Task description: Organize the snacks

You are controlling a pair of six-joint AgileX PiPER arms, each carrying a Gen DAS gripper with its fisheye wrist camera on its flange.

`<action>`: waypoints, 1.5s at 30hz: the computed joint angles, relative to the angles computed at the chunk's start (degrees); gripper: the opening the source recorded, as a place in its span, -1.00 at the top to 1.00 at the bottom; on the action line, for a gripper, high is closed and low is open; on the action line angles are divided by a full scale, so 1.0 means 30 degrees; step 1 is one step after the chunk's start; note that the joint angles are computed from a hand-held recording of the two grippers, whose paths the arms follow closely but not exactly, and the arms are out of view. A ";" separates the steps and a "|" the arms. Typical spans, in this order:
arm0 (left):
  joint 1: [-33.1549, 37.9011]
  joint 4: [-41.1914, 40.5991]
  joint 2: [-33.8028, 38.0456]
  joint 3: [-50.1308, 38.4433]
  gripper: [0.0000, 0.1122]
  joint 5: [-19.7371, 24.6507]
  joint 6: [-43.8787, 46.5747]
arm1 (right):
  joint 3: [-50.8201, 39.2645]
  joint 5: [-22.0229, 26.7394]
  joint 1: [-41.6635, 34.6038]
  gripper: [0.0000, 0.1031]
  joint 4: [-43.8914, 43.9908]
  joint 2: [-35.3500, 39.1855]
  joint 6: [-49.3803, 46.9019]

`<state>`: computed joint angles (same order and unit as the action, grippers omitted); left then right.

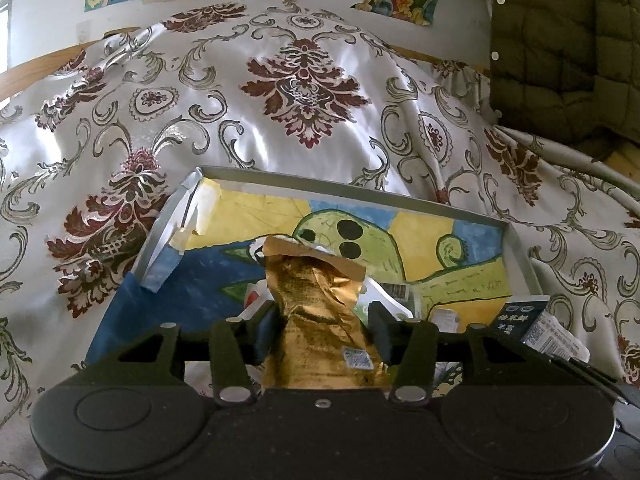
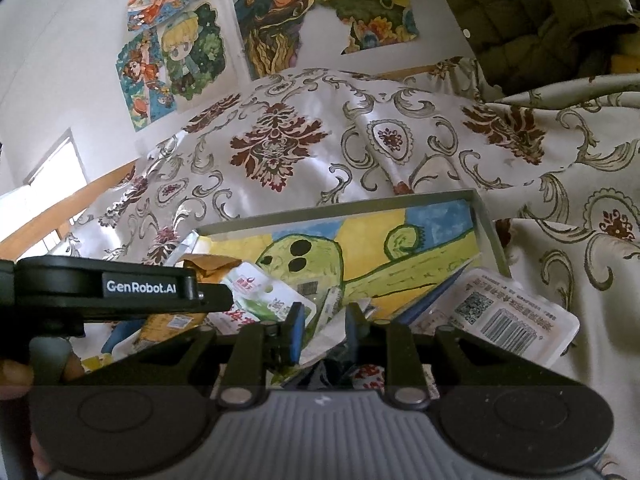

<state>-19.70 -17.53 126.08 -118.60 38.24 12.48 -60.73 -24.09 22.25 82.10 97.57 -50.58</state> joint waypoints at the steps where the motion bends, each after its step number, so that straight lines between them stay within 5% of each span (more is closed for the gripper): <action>1: 0.0013 -0.0037 0.0009 -0.0019 0.06 0.0058 -0.0062 | 0.0023 -0.0039 0.0011 0.48 0.0025 -0.0032 0.0000; 10: -0.0066 0.0327 -0.0456 0.0620 -0.15 -0.0492 -0.0730 | 0.0350 -0.1261 0.0259 0.42 0.0525 -0.0629 -0.0407; 20: 0.0366 -0.0938 -0.3673 0.5088 -0.75 -0.3357 -0.0263 | 0.1270 -0.2960 0.1247 -0.37 0.2548 -0.2458 -0.2083; 31: 0.0425 -0.0139 -0.7942 1.0247 -0.82 -0.6212 -0.0776 | 0.2154 -0.6017 0.3307 -0.99 0.3998 -0.4995 -0.3795; 42: 0.0474 0.1562 -1.1104 1.3857 -0.82 -0.7242 -0.1591 | 0.2944 -0.8930 0.5838 -1.00 0.4937 -0.6645 -0.4170; 45: 0.0681 -0.0384 -1.2256 1.5429 -0.82 -0.7713 0.0492 | 0.3546 -1.0062 0.7127 -1.00 0.5468 -0.7120 -0.3759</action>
